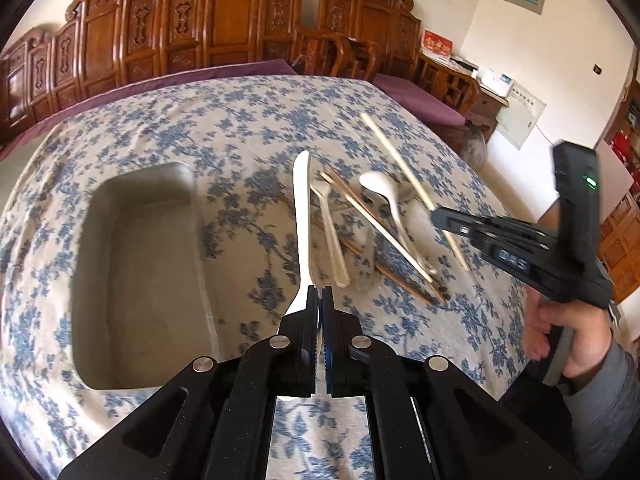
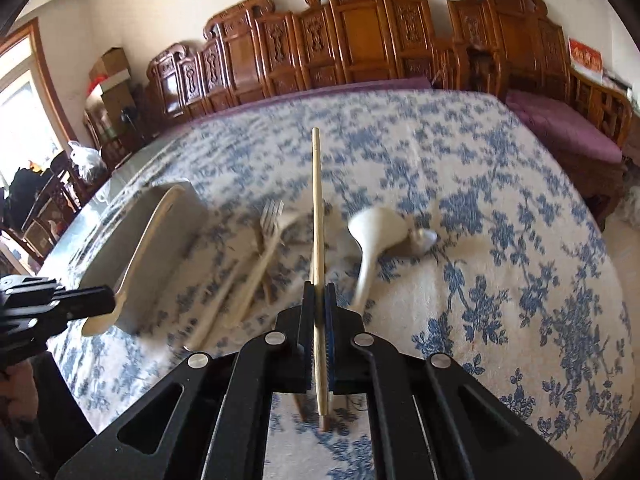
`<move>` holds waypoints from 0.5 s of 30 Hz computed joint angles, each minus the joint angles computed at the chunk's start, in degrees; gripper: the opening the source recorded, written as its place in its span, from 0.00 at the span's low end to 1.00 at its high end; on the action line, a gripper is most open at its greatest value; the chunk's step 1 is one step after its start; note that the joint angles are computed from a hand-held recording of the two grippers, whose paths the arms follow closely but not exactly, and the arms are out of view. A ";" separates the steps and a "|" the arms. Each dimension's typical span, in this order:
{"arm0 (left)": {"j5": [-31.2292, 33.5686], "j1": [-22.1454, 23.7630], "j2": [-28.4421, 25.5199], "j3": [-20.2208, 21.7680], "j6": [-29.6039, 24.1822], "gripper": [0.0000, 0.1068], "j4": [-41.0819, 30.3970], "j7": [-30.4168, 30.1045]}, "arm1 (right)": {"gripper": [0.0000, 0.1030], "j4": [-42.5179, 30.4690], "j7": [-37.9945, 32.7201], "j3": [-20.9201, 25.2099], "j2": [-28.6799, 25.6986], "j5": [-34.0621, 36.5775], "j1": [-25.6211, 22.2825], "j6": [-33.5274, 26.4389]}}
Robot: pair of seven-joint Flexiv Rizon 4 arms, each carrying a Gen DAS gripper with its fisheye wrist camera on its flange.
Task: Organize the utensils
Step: 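Carry the white utensil into the metal tray and open the left tool while the right holds the chopstick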
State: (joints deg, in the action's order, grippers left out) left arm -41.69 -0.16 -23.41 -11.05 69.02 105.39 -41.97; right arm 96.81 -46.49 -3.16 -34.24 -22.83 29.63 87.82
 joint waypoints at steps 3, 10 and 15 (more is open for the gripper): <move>0.59 0.51 -0.27 0.80 0.18 0.01 -0.97 -0.66 | 0.05 0.19 0.15 -0.45 0.45 -0.15 1.08 1.62; 4.68 2.06 -1.95 3.22 -0.20 0.01 -4.12 -3.91 | 0.06 0.60 0.70 -3.29 1.08 -2.05 4.76 1.35; 8.61 3.46 -3.84 4.91 -1.85 0.01 -6.82 -6.64 | 0.06 0.88 2.31 -5.34 1.13 -3.62 7.10 1.31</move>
